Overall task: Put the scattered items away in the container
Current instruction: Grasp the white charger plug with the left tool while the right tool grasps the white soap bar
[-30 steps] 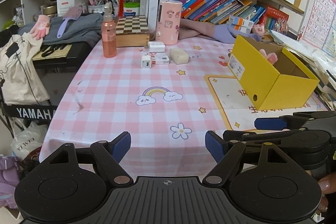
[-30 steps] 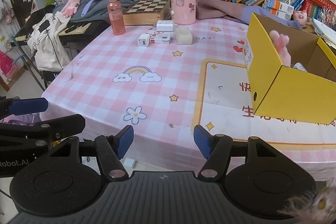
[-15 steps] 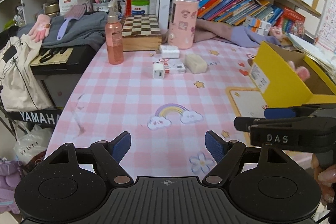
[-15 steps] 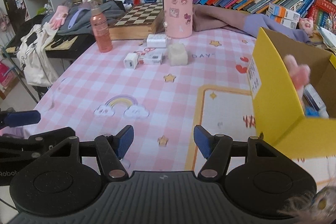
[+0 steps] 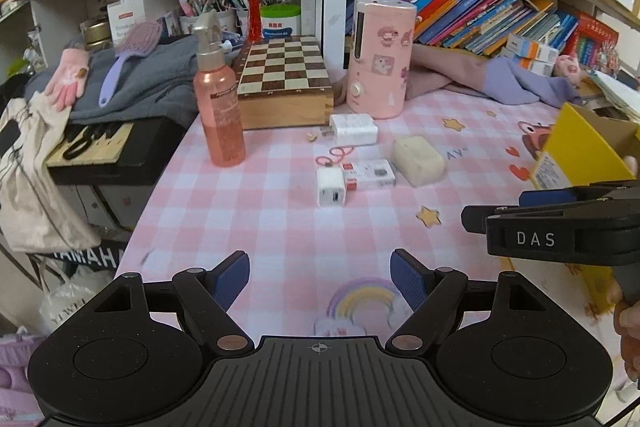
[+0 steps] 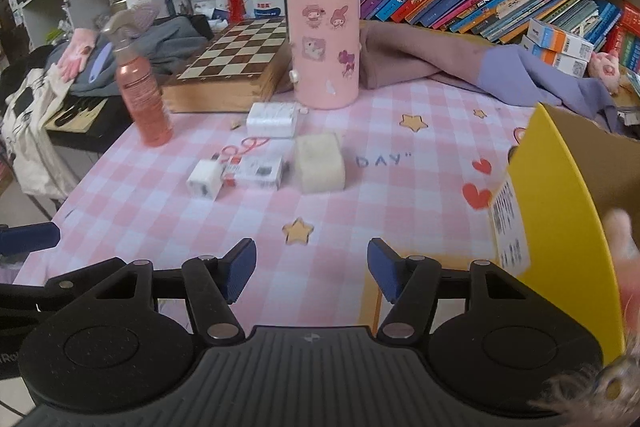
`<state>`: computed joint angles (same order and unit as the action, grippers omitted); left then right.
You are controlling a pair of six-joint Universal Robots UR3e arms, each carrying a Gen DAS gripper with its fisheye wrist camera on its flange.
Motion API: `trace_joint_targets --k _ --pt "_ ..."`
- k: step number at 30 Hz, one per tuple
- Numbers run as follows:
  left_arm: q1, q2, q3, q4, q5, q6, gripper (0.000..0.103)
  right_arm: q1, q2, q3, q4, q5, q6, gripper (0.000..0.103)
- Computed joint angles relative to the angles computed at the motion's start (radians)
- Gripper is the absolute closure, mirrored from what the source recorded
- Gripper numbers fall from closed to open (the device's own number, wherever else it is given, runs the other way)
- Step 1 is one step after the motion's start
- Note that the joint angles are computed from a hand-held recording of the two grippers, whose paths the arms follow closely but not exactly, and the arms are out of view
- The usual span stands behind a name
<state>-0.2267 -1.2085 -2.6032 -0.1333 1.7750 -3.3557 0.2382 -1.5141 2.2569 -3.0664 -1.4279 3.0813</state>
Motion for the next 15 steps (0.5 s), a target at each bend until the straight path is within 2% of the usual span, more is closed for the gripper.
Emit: trace_joint_targets --k 7,12,15 --pt "0.048 -0.247 0.099 0.139 -0.035 0.059 0.025 -0.004 0.177 -0.174 0.013 -0.001 0.004 0.043" --pt "0.064 -0.371 0.166 0.189 -0.037 0.071 0.026 0.0 0.27 -0.287 0.044 -0.006 0.016 0.046" --pt "0.08 -0.437 0.207 0.201 -0.049 0.08 0.031 0.013 0.325 -0.356 0.063 -0.025 0.043 0.049"
